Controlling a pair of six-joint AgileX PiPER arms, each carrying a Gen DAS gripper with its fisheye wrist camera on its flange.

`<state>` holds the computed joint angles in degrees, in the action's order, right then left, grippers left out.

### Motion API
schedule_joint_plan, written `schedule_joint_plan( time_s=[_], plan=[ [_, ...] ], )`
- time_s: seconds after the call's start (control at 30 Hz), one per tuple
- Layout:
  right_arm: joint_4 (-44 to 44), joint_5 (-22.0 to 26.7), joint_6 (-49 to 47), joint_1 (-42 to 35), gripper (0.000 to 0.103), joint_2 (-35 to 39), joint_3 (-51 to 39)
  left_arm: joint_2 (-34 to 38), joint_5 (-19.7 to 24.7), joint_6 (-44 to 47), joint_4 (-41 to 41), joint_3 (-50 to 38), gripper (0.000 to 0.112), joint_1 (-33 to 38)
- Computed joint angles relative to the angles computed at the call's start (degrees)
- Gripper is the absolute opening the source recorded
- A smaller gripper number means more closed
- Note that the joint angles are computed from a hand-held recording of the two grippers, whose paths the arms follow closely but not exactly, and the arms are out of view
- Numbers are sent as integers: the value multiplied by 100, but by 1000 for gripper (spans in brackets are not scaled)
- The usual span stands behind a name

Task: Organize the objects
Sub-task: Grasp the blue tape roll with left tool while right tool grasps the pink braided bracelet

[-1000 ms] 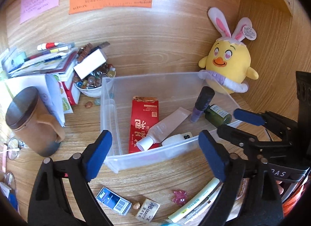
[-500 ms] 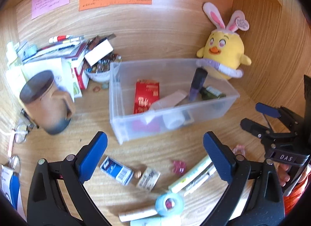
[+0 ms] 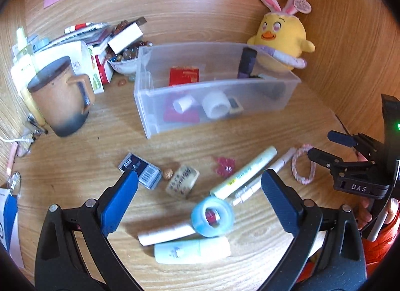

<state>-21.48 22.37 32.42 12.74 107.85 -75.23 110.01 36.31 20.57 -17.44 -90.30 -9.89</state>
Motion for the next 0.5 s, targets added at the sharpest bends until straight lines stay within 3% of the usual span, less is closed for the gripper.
schedule_joint_plan(
  time_s=[0.1, 0.17, 0.27, 0.5],
  plan=[
    [247, -86, -260, -19, 71, 54, 21, 40, 23, 18, -41, 96, 100, -21],
    [511, -46, -538, -39, 53, 123, -63, 40, 38, 141, -186, 193, 100, 2],
    [496, 92, -564, -15, 39, 264, -232, -8, 60, 379, -449, 346, 100, 65],
    [247, 131, -395, 65, 20, 398, -345, -124, 131, 804, -904, 558, 84, 129]
  ],
)
